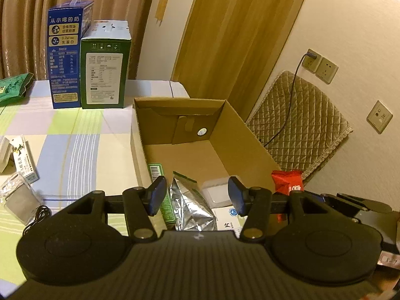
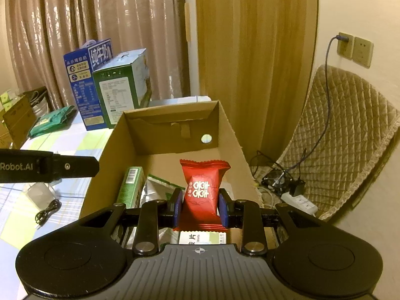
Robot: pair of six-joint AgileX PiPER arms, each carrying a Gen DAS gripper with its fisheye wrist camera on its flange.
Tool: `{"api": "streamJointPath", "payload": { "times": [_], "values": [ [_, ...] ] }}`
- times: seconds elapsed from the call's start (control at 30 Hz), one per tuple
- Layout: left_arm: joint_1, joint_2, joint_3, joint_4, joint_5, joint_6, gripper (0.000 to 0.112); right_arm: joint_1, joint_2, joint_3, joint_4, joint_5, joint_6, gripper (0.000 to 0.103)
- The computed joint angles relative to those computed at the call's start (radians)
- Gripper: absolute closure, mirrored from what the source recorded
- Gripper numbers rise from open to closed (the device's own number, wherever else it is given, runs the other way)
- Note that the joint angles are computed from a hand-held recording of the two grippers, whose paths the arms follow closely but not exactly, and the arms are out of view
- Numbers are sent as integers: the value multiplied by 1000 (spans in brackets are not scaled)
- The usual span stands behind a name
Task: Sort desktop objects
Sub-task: 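Release the foil bag into the carton with the left tool while the right drops the candy, then withdraw both open tools from the carton back over the table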
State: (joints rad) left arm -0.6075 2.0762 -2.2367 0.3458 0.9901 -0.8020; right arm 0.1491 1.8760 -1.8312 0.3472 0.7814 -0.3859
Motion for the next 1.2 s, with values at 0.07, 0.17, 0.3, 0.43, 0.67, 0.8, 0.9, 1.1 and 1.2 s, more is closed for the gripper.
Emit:
{"api": "streamJointPath", "payload": {
  "times": [0.07, 0.17, 0.3, 0.43, 0.67, 0.8, 0.9, 1.1, 1.2],
  "values": [
    [1, -15, 29, 4, -13, -9, 63, 2, 4, -4, -3, 0, 7, 76],
    [3, -36, 69, 8, -30, -22, 62, -1, 15, -21, 17, 17, 9, 75],
    [4, -54, 101, 11, -41, -28, 62, 5, 15, -16, 5, 16, 16, 73],
    [6, -73, 139, 9, -56, -37, 62, 8, 3, 5, 3, 11, 15, 73],
    [0, -115, 210, 19, -77, -58, 61, 12, -31, 42, 2, 4, 20, 73],
    [-12, -157, 277, 38, -86, -78, 59, 13, -62, 81, 13, -2, 20, 72],
    [-22, -195, 337, 57, -92, -104, 56, 19, -92, 116, 17, -4, 19, 72],
    [-44, -295, 484, 96, -115, -161, 53, 46, -166, 193, 28, -17, 22, 63],
    [-58, -354, 566, 125, -119, -194, 49, 73, -208, 234, 28, -27, 28, 57]
  ]
}}
